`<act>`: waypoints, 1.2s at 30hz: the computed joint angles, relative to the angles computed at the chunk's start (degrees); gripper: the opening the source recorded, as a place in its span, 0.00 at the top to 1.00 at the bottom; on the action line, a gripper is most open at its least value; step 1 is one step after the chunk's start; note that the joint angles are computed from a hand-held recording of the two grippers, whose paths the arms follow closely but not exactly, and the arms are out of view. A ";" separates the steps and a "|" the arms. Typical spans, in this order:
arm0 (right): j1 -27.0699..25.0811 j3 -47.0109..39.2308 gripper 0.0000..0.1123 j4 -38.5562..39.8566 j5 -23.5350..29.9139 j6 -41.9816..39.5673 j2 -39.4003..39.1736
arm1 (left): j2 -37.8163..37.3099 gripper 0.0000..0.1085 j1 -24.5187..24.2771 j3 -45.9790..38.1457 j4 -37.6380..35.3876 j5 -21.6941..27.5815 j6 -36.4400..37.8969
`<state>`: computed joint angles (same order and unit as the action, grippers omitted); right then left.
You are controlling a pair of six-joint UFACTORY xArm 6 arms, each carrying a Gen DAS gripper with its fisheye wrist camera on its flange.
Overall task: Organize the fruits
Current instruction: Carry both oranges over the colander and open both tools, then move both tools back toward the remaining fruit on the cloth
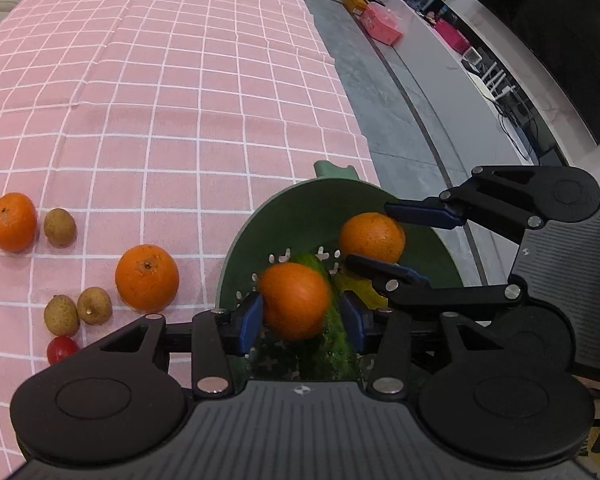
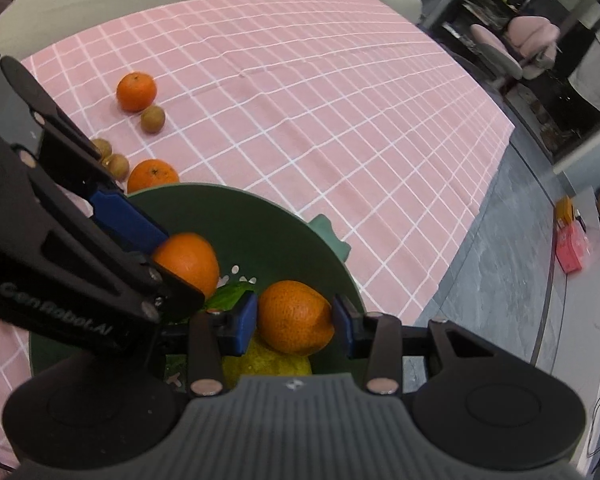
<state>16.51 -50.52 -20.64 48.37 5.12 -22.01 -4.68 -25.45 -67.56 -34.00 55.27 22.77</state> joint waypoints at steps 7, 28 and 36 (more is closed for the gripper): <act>-0.06 -1.70 0.65 3.26 2.50 -3.45 0.43 | -1.76 0.35 1.08 0.06 -1.49 1.11 1.09; 11.92 -3.22 0.38 -7.14 3.12 32.70 -6.71 | -14.67 0.35 6.63 5.53 3.27 -4.24 7.15; 18.29 -5.13 0.38 -14.28 0.66 47.60 -3.16 | -18.10 0.35 10.37 9.11 4.63 -8.25 8.80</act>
